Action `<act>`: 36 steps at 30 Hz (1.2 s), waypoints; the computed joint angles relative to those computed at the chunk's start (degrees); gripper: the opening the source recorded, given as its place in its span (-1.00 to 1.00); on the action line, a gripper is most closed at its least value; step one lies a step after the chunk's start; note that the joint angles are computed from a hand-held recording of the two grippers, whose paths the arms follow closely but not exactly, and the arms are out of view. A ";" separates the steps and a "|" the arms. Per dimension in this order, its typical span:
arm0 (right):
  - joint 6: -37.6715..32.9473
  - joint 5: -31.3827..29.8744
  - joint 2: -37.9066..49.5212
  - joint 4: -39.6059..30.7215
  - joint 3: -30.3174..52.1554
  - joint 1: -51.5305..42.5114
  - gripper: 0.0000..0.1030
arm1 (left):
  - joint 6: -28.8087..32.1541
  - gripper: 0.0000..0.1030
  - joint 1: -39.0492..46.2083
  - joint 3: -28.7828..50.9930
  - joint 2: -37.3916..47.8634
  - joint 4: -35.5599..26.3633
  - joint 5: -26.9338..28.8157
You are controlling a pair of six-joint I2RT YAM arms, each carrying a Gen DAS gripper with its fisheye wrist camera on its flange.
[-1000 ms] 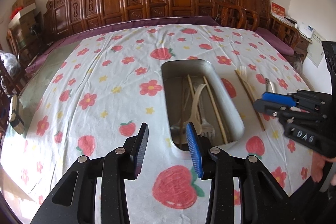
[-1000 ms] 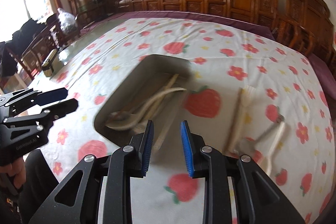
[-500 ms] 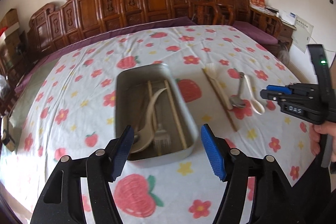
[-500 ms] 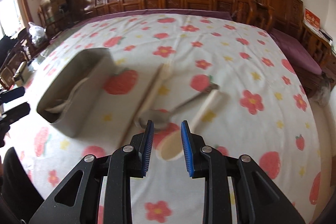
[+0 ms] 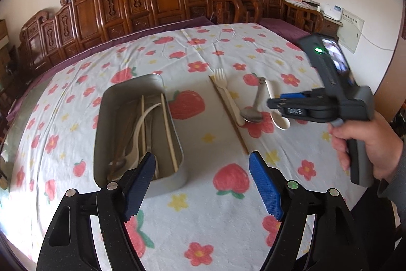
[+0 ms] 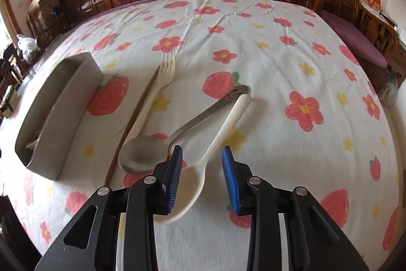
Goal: Organize utensils
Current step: 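Reach the right gripper to the utensils and grasp a small white plastic spoon, then grasp the smiley-face metal spoon with the left gripper while the right gripper holds the white spoon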
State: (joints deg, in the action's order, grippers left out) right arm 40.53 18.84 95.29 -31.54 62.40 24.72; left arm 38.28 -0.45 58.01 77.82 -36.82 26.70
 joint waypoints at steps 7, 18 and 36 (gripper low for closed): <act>0.40 0.79 1.83 -5.01 2.01 0.13 -0.38 | -0.22 0.42 -1.47 -2.33 -1.43 0.15 -0.89; -1.44 -3.04 -8.67 -6.94 -7.58 -1.31 -0.84 | -2.14 0.42 -5.76 -4.84 -1.73 1.66 -3.85; -3.61 -5.01 -18.11 -3.34 -16.54 -1.10 -0.84 | -11.10 0.42 -20.48 2.50 8.52 4.97 -12.08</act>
State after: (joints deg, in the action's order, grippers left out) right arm 36.93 13.83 77.18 -34.88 45.86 23.62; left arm 27.18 -20.93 60.51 86.34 -31.85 14.62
